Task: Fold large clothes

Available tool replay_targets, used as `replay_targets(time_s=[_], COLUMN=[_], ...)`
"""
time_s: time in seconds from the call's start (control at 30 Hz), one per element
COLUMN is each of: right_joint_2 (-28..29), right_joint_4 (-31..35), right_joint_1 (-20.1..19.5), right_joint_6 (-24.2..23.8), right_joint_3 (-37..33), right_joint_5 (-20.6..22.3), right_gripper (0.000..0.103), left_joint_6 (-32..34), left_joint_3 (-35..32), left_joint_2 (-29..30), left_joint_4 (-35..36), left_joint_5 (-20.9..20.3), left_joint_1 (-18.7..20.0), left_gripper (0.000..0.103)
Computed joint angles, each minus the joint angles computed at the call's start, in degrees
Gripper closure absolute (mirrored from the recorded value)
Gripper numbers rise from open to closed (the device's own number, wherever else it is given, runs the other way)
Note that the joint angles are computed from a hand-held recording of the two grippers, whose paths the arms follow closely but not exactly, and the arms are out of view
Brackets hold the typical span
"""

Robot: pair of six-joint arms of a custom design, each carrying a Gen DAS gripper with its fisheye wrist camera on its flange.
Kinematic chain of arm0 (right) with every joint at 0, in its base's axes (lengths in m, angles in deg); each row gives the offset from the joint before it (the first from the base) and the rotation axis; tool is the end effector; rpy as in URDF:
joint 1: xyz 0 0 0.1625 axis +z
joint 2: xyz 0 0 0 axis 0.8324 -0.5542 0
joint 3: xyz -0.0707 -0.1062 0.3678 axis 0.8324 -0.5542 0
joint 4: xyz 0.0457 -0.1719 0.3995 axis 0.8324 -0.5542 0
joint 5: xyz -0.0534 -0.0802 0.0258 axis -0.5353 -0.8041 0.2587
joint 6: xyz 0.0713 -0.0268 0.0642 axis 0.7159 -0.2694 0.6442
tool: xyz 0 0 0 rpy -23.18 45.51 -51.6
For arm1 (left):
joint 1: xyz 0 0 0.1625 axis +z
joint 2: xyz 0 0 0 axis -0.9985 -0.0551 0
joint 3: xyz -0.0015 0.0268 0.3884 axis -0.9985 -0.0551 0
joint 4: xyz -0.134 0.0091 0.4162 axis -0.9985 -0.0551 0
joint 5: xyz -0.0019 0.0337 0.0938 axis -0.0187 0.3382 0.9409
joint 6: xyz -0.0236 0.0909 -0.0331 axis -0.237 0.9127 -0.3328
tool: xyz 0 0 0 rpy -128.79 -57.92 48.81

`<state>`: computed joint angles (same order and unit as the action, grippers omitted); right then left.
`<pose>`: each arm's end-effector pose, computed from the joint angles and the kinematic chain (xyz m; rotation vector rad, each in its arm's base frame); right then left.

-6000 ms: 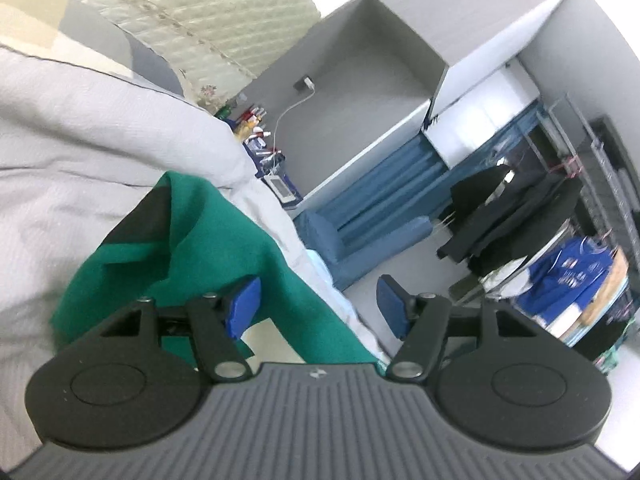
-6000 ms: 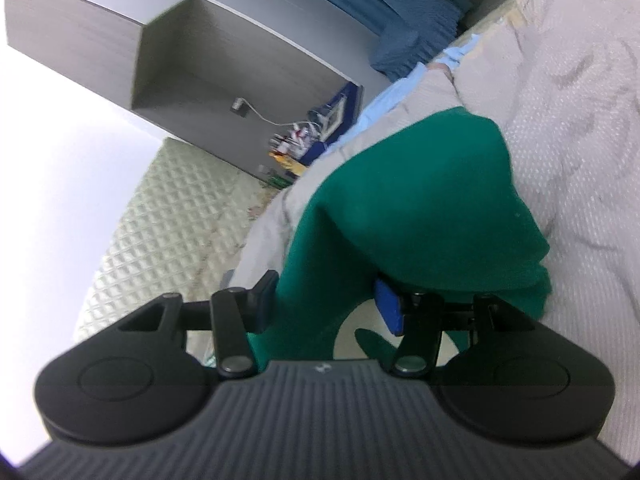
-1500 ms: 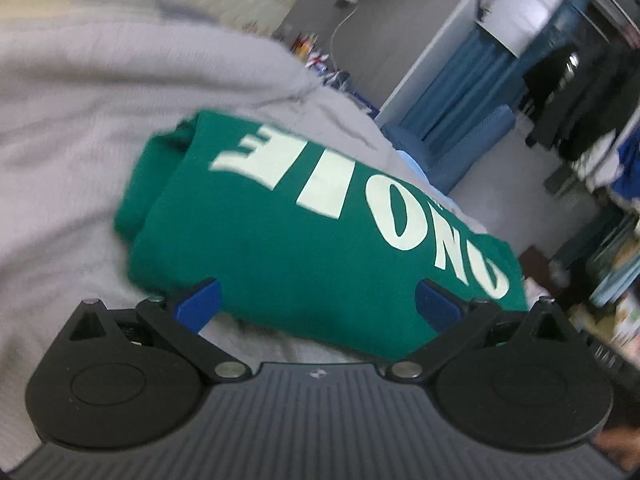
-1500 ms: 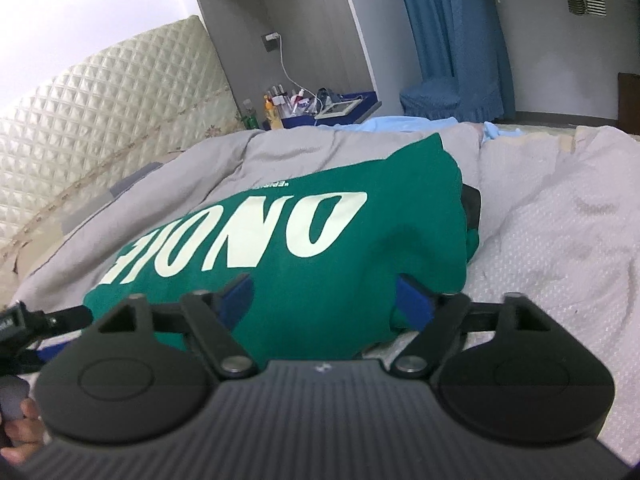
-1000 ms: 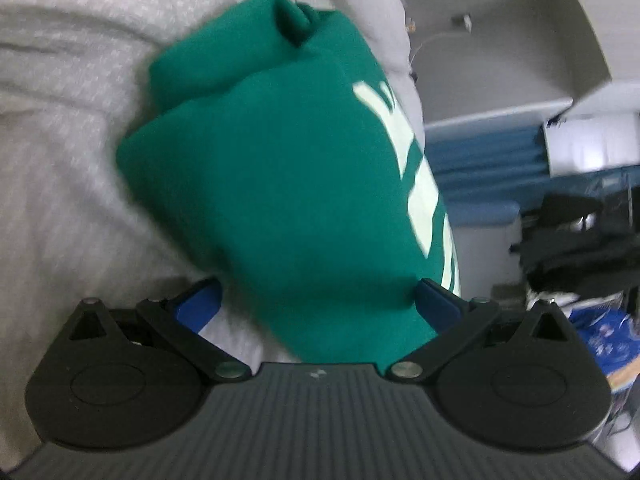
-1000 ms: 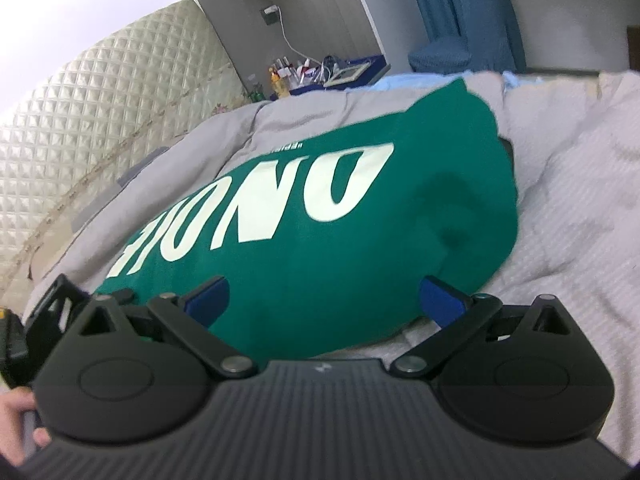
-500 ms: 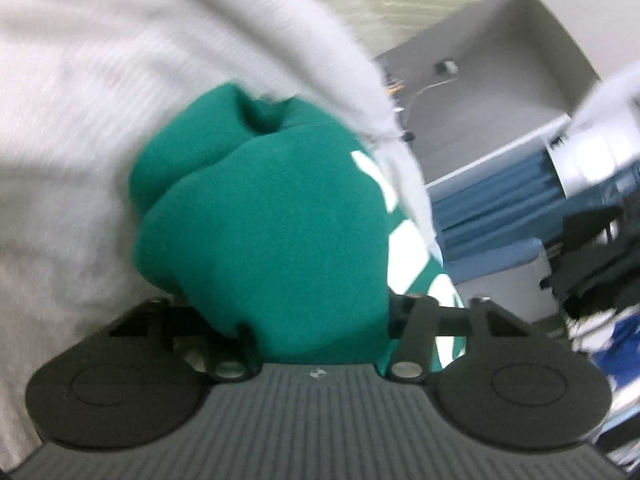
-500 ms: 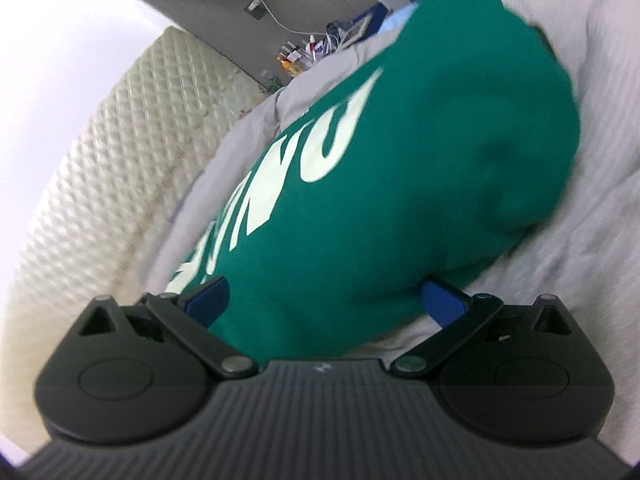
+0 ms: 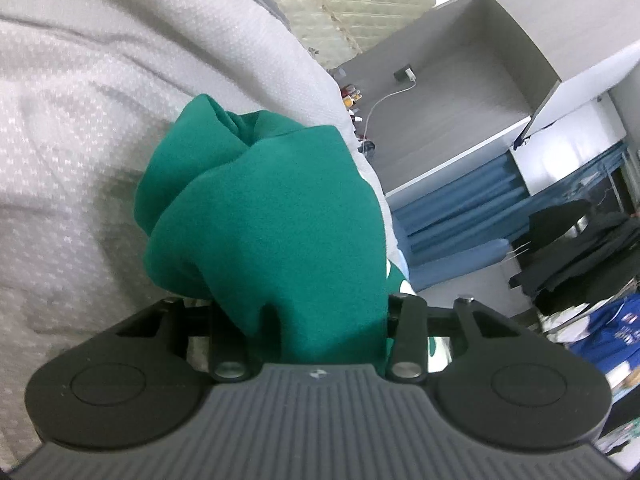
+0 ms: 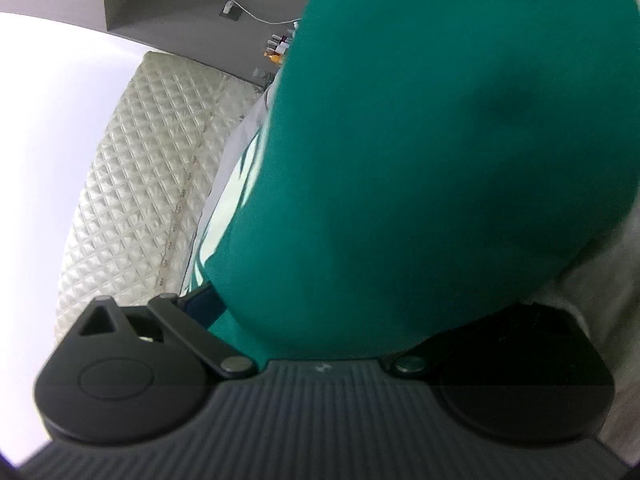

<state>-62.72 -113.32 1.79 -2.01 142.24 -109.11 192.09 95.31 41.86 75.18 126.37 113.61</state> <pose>-0.0022 -0.3291 0.4158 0.4291 2.6992 -1.3423 -0.3702 -0.4120 -0.0014 0.1805 -2.6441 1.3463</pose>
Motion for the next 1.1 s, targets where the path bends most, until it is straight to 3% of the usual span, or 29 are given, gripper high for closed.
replay_targets(time_s=[0.2, 0.3, 0.37, 0.5, 0.57, 0.6, 0.67, 0.77, 0.83, 1.0, 1.1], right_joint_2=[-4.8, -10.02, -13.76, -21.04, -21.77, -20.94, -15.25, -11.01, -9.21, -0.51, -0.28], right_joint_4=[2.34, 3.79, 3.46, 11.75, 12.39, 10.08, 2.52, -1.66, -2.17, -8.34, -10.22], right_joint_1=[-3.99, -8.28, -10.88, -21.24, -21.78, -19.88, -12.46, -7.24, -7.1, -1.7, -1.04], right_joint_6=[6.79, 11.08, 13.63, 12.36, 11.85, 12.7, 15.01, 15.56, 14.85, 14.61, 14.52], right_joint_3=[0.49, 1.51, 2.15, 2.57, 2.67, 3.0, 2.95, 2.83, 1.64, -1.18, -0.28], right_joint_5=[3.25, 6.25, 5.66, 15.68, 16.11, 14.07, 7.53, 2.45, 2.27, -2.5, -3.36], right_gripper=[0.001, 0.001, 0.0, 0.0, 0.0, 0.0, 0.0, 0.0, 0.0, 0.0, 0.0], left_joint_6=[0.44, -0.66, -1.64, -3.35, -4.35, -4.96, -5.94, -6.56, -6.67, -6.55, -6.35], left_joint_3=[1.01, 0.83, 0.91, -1.08, -1.12, -1.0, -0.56, 0.68, 1.12, 0.85, -0.34], left_joint_2=[-1.14, -1.16, -1.17, 0.2, 0.37, 0.35, 0.24, -0.2, -0.28, 0.08, 1.23], left_joint_4=[-0.27, 0.79, 0.9, 4.58, 4.77, 4.74, 4.18, 1.52, -0.2, -2.95, -3.09], left_joint_5=[1.16, 1.43, 1.64, 1.83, 2.39, 3.12, 5.01, 7.64, 9.83, 11.21, 10.51], left_joint_1=[0.57, 0.77, 0.66, 0.9, 1.22, 1.55, 2.6, 4.25, 5.55, 7.19, 7.33], left_gripper=[0.05, 0.046, 0.044, 0.034, 0.028, 0.023, 0.018, 0.011, 0.007, 0.007, 0.007])
